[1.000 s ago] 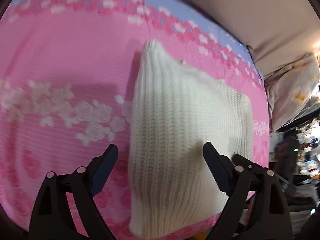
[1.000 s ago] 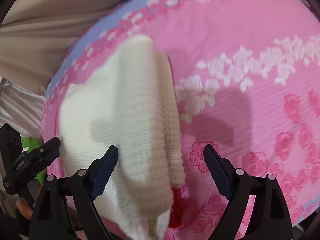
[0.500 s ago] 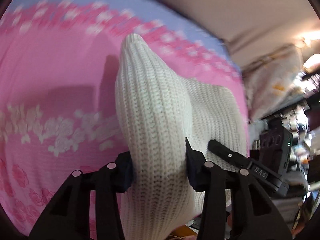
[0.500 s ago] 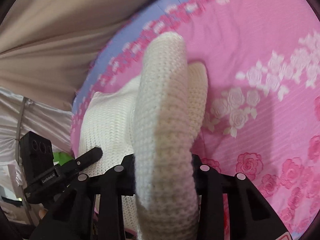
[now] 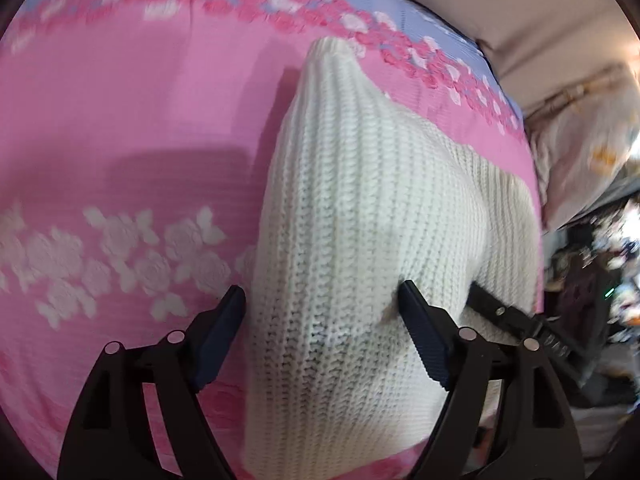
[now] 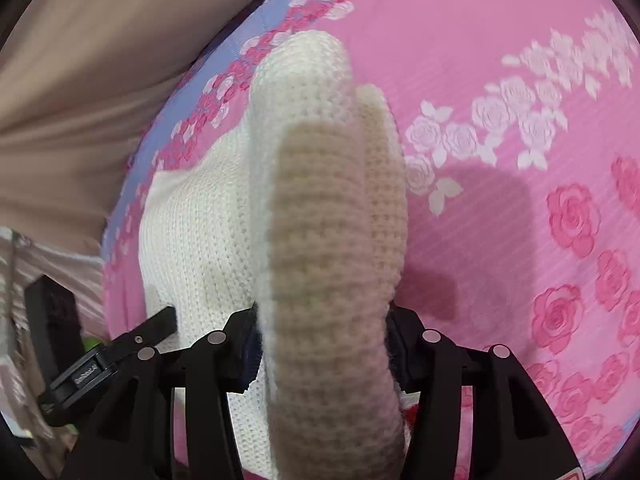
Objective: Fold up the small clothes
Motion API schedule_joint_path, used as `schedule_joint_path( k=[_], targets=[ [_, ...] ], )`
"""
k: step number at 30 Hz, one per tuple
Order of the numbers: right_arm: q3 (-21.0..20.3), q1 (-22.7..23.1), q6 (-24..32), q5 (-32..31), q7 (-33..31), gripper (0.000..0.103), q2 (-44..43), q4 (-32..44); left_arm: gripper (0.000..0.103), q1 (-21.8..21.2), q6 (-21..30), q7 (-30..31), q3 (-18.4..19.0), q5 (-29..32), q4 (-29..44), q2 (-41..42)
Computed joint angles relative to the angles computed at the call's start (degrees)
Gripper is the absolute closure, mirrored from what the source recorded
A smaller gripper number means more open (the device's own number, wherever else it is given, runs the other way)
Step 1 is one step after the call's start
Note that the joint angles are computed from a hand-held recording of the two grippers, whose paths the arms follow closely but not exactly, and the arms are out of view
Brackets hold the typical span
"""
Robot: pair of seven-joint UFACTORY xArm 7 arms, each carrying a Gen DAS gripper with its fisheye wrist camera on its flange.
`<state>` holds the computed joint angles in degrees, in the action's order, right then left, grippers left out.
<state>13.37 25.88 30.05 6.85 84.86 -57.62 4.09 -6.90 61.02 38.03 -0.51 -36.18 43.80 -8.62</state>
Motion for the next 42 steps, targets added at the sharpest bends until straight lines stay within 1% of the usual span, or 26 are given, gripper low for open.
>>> schedule_joint_path(
  k=[2, 3, 4, 5, 6, 7, 10, 12, 14, 19, 21, 23, 24, 26, 28, 29, 30, 31, 32, 33, 34, 35, 36, 37, 40, 42],
  targets=[
    [-0.7, 0.4, -2.2, 1.1, 0.9, 0.053, -1.9, -2.2, 0.042, 0.2, 2.3, -0.2, 0.3, -0.1, 1.3, 0.8],
    [-0.8, 0.4, -1.8, 1.2, 1.5, 0.059, -3.5, -2.8, 0.054, 0.2, 3.7, 0.5, 0.3, 0.2, 1.7, 0.1],
    [-0.6, 0.5, 0.4, 0.9, 1.8, 0.063, -6.8, -3.2, 0.06, 0.2, 4.7, 1.0, 0.3, 0.1, 2.7, -0.1],
    [-0.7, 1.2, 4.1, -1.1, 3.2, 0.066, -9.7, -3.0, 0.062, 0.4, 6.4, 1.7, 0.7, -0.3, 3.2, -1.2],
    [0.8, 0.2, 5.9, -0.6, 2.3, 0.068, -10.3, -1.3, 0.064, 0.6, 8.2, 2.8, 1.3, -1.3, 4.0, -2.4],
    [1.6, -0.2, 9.0, -1.8, 2.1, 0.069, -11.5, 0.9, 0.064, 0.7, 9.5, 3.4, 1.7, -2.1, 4.7, -3.3],
    [3.5, -2.2, 12.2, -4.4, 0.4, 0.069, -10.3, 7.8, 0.064, 1.6, 14.3, 6.0, 3.9, -3.5, 8.2, -7.2],
    [4.1, -4.7, 15.1, -7.2, -3.1, 0.069, -7.5, 15.0, 0.064, 2.3, 18.2, 7.6, 5.9, -5.0, 12.4, -8.4],
    [5.2, -8.1, 15.9, -10.2, -6.8, 0.069, -3.6, 22.5, 0.064, 3.3, 21.3, 9.2, 7.8, -6.7, 16.7, -8.5],
    [8.8, -14.5, 9.6, -14.6, -12.0, 0.069, 8.0, 36.7, 0.063, 7.2, 25.7, 14.0, 12.4, -11.2, 28.0, -6.7],
    [11.6, -17.1, 6.1, -15.9, -11.2, 0.069, 13.1, 41.1, 0.062, 9.1, 26.5, 15.8, 13.8, -12.7, 32.2, -4.9],
    [12.9, -18.4, 3.2, -17.5, -11.5, 0.068, 17.3, 44.8, 0.062, 10.9, 26.6, 17.2, 14.1, -13.2, 34.8, -3.2],
    [14.7, -19.7, 1.6, -18.8, -10.7, 0.068, 20.3, 46.8, 0.061, 12.0, 26.4, 18.0, 14.3, -13.2, 36.3, -1.7],
    [15.7, -20.3, -0.8, -20.2, -9.8, 0.066, 24.6, 48.8, 0.057, 13.8, 23.9, 18.4, 13.4, -12.4, 36.9, 0.7],
    [16.0, -20.3, -4.3, -21.7, -8.9, 0.057, 29.3, 48.5, 0.04, 15.6, 18.0, 18.3, 11.9, -9.6, 34.9, 2.6],
    [17.9, -21.8, -4.6, -24.4, -7.2, 0.048, 32.8, 48.6, 0.034, 16.2, 13.9, 18.8, 11.1, -8.8, 32.6, 3.4],
    [19.9, -23.4, -4.5, -29.4, -3.2, 0.04, 35.7, 48.2, 0.026, 15.6, 8.7, 19.1, 11.4, -6.8, 29.7, 4.5],
    [24.4, -26.9, -2.0, -32.5, 0.5, 0.039, 38.1, 47.5, 0.026, 17.2, 3.6, 17.6, 9.2, -2.4, 27.3, 6.3],
    [26.5, -28.0, 0.9, -33.3, 3.0, 0.039, 40.6, 47.3, 0.028, 17.5, 1.0, 16.5, 8.7, 0.4, 26.0, 7.3],
    [26.4, -26.8, 2.9, -31.6, 4.8, 0.047, 43.2, 46.3, 0.032, 17.9, -2.5, 14.3, 8.3, 4.6, 24.2, 8.7],
    [26.0, -25.7, 2.4, -28.9, 5.7, 0.056, 44.4, 45.2, 0.033, 18.4, -4.3, 13.3, 8.1, 7.0, 23.2, 9.2],
    [23.9, -22.4, -0.4, -26.3, 9.0, 0.074, 43.9, 42.2, 0.033, 19.1, -4.7, 13.6, 8.2, 8.0, 23.1, 9.6],
    [23.7, -21.5, -2.1, -26.1, 10.6, 0.075, 43.1, 41.0, 0.033, 20.2, -3.8, 15.9, 8.6, 7.0, 23.2, 9.9],
    [23.9, -20.6, -1.4, -26.8, 12.0, 0.075, 42.7, 41.1, 0.032, 20.7, -3.3, 17.2, 8.4, 6.4, 22.7, 9.3],
    [23.8, -18.1, 4.3, -30.0, 9.9, 0.075, 46.0, 46.4, 0.03, 20.2, -5.6, 19.1, 7.3, 5.7, 19.8, 6.9],
    [23.0, -17.0, 5.6, -32.3, 8.5, 0.075, 49.0, 49.9, 0.029, 19.0, -7.6, 19.0, 6.6, 6.9, 17.9, 5.7]
  ],
)
